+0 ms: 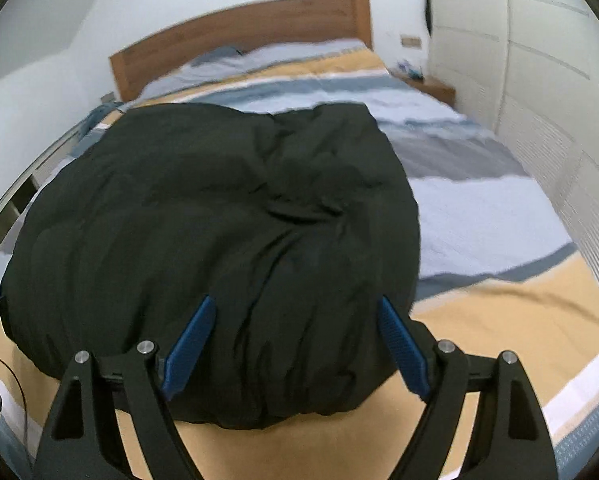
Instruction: Fold large clothes
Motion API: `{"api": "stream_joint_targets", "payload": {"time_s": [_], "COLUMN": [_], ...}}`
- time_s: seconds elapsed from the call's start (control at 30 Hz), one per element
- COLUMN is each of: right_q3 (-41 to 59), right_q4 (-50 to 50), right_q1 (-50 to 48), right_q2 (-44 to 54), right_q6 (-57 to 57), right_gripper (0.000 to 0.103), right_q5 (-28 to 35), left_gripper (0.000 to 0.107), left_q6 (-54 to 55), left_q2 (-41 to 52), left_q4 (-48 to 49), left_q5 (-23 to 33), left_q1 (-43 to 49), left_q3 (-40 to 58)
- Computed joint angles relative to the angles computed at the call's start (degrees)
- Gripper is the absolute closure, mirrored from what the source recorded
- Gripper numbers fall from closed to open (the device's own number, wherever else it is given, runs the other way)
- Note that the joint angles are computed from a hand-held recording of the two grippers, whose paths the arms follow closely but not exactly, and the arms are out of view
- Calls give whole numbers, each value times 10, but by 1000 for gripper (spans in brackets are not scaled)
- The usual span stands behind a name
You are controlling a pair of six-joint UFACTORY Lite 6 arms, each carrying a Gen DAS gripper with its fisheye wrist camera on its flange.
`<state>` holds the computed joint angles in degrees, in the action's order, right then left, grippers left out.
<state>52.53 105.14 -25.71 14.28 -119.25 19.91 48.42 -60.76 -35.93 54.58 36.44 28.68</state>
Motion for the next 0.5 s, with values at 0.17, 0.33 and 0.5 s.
{"api": "stream_joint_targets", "payload": {"time_s": [0.17,0.33,0.5], "right_q3": [-74,-144,-231], "right_q4": [96,130,33], "right_q1": [-10,-17,-29], "right_q2": [-53,-105,-229], "right_q6": [-119,-183,-87], "right_gripper": [20,20,20], "right_q5": [39,77,90], "left_gripper": [4,4,4], "left_q6": [-45,-105,-226], "left_q2": [-56,-148,-234], "left_q4": [17,49,130], "left_q5": [16,59,143], "left_q1": [-27,-42,-108], "left_q3": [-14,-11,43]}}
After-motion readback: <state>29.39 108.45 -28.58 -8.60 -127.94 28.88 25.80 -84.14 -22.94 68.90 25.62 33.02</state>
